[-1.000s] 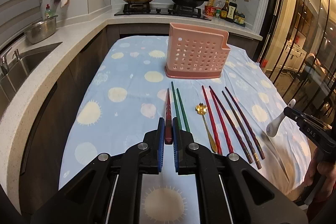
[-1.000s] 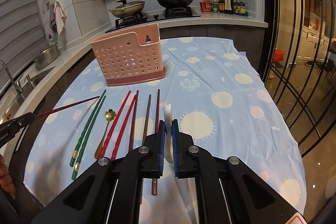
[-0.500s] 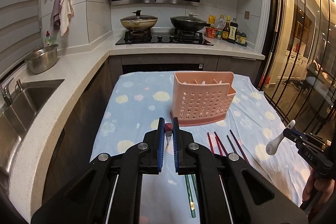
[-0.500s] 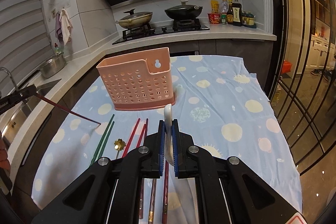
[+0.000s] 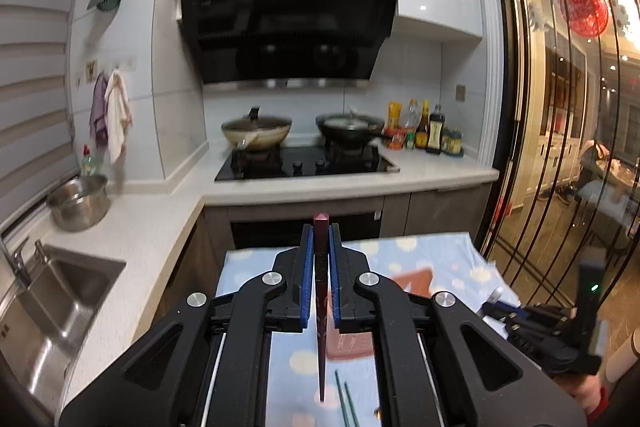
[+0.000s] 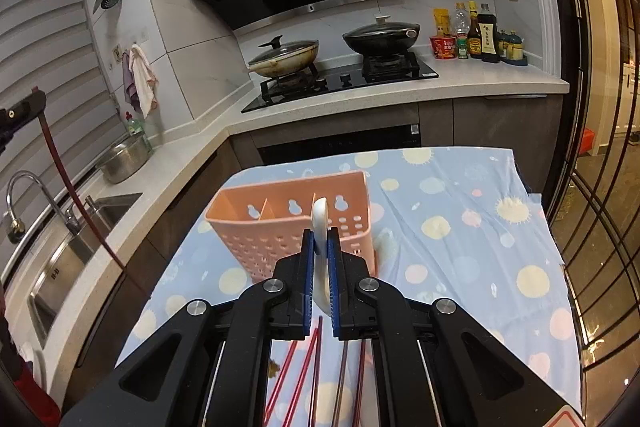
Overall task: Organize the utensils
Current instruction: 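Lift the chopstick with the left tool while the right tool lifts the spoon toward the pink holder, then drop the chopstick into the pink holder with the left tool while the right tool releases the spoon there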
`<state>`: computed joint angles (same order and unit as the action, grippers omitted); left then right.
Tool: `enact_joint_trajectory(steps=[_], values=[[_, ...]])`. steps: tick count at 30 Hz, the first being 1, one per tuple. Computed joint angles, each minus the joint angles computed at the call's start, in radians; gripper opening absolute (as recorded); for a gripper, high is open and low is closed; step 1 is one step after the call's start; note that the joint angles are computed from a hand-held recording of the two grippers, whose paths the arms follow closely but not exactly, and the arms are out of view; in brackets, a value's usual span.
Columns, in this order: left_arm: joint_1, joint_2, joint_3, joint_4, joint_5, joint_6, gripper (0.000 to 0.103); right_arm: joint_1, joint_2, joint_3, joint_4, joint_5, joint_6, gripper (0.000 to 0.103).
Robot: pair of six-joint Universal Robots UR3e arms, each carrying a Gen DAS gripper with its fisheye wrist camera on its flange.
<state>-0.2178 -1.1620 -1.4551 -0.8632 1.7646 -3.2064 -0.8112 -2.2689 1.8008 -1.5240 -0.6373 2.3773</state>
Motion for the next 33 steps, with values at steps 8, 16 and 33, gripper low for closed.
enact_joint_trajectory(steps=[8, 16, 33], values=[[0.016, -0.255, 0.312, 0.02, -0.059, 0.009, 0.007, 0.321, 0.363, -0.093, -0.608, -0.144, 0.452, 0.006], [0.084, -0.373, 0.296, 0.051, -0.157, -0.007, 0.007, 0.452, 0.584, -0.153, -0.772, -0.265, 0.552, 0.006], [0.037, -0.248, -0.133, 0.237, 0.015, -0.039, 0.083, 0.324, 0.337, 0.166, -0.821, -0.233, 0.449, 0.039]])
